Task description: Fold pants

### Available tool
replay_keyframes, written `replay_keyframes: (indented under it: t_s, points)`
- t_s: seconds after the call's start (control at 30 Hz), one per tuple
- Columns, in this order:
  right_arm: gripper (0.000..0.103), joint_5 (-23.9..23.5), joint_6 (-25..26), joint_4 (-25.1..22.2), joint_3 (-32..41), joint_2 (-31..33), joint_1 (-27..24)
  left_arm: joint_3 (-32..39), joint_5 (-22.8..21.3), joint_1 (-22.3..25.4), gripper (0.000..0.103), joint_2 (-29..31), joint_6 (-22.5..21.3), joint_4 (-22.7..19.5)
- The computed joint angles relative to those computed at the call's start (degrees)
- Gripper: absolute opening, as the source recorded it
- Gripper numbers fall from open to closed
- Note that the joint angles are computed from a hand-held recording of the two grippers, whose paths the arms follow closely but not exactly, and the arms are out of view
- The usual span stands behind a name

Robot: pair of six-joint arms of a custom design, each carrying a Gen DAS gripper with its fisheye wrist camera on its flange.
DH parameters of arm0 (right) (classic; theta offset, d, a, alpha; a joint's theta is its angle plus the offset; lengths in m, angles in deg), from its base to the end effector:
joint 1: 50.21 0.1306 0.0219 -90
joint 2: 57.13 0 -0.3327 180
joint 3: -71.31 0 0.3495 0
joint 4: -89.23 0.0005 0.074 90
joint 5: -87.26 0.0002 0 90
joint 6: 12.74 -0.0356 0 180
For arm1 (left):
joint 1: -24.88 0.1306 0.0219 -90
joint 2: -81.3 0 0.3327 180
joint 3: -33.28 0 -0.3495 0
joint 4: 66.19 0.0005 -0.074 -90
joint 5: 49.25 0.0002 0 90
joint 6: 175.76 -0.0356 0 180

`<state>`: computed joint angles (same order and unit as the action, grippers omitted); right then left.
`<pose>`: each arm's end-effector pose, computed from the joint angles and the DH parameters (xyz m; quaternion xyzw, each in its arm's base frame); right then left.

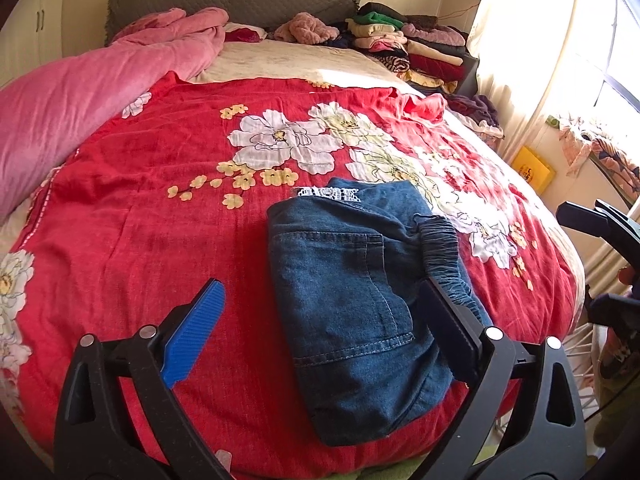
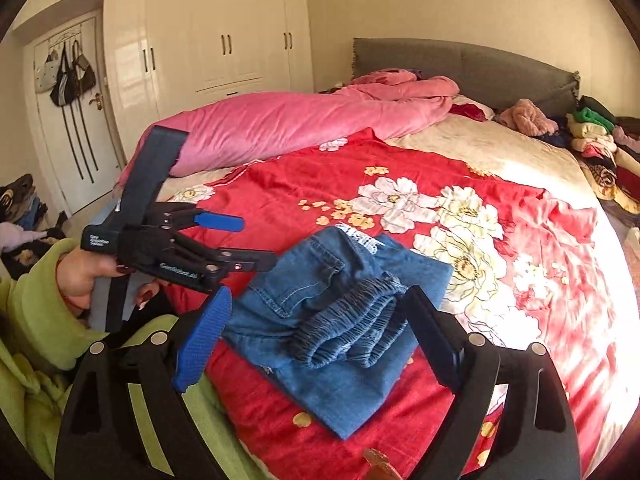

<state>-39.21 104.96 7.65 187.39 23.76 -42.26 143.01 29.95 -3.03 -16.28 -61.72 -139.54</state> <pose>0.3195 0.0655 0.5861 -0.3806 0.8039 0.2257 0.3974 0.3246 -0.1650 0.5422 -0.0040 0.9239 -0.0847 0.3732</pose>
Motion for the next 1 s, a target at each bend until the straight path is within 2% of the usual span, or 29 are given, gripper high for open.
replay_keyframes:
  t_s: [0.37,0.63,1.0]
  points:
    - [0.087,3.69,-5.96,2.1,-1.41,1.42,-2.28,-0.19,-0.78,-0.3,0.093,0.85,-0.12,-0.68]
    - [0.087,6.88,-10.54,1.73,-2.17,3.66,-3.16,-1.01,-0.43,0.04,0.093,1.44,0.2,-1.03]
    - [0.087,9.55,-13.1,1.77,-3.55,5.2,-2.75,-2.81,1.47,1.42,0.093,1.48,1.91,-0.45]
